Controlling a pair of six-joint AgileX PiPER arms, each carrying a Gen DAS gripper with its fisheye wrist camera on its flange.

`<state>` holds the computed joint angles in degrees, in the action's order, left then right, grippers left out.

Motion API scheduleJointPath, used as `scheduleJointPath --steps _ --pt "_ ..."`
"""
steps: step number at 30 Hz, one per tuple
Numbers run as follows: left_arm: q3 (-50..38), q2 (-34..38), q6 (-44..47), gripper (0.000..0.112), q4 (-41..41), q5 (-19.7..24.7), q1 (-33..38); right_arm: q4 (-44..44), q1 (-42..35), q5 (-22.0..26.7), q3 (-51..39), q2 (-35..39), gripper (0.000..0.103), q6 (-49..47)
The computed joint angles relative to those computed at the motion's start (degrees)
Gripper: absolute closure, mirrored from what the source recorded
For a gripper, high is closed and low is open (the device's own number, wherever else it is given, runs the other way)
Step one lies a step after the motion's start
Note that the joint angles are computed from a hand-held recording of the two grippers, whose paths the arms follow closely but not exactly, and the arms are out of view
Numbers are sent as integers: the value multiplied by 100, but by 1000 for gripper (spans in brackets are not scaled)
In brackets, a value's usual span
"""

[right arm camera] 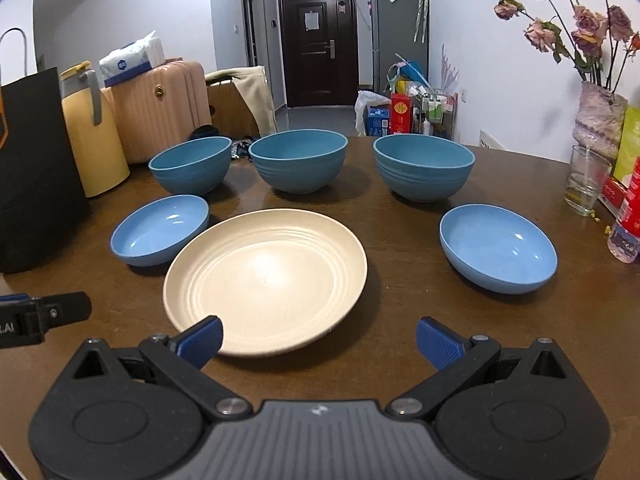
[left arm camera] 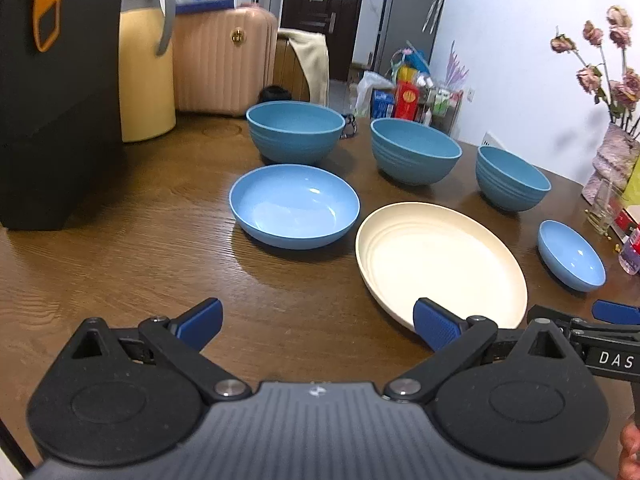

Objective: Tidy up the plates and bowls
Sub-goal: 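Move both grippers forward to the rim of the cream plate, then close the left gripper on the cream plate rim while the right gripper closes beside it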

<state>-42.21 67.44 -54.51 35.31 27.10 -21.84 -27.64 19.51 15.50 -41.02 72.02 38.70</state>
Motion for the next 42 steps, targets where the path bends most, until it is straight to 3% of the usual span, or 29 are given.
scheduleJointPath --steps 7,12,15,20,26,30,37,41,42 --pt "-797 894 807 9 -868 64 314 2369 -595 24 -857 954 0 -2474" --pt "-1603 1666 2064 9 -2301 394 685 4206 -1038 432 -1620 1676 0 -4212" --pt "-2092 2084 2575 9 -2898 692 845 4395 -1164 702 -2049 2027 0 -4394" --pt "-2857 2704 2760 9 -3189 1250 936 4554 -1370 1105 -2635 2507 1 -4571" --pt "-3742 3366 2668 14 -3191 1926 871 4384 -1502 1626 -3290 2924 9 -4546" --pt "-4199 3683 2608 24 -3153 2291 813 4187 -1517 1912 -3687 3167 22 -4634" --pt "-4660 4014 2436 47 -3123 2704 793 4651 -1692 2428 -4213 3576 51 -5416" --pt "-4949 4239 2206 58 -2963 2898 720 5037 -1806 2420 -4223 3696 62 -5789" --pt "-5036 4298 2166 58 -2939 2952 704 5148 -1849 2468 -4248 3734 70 -5893"
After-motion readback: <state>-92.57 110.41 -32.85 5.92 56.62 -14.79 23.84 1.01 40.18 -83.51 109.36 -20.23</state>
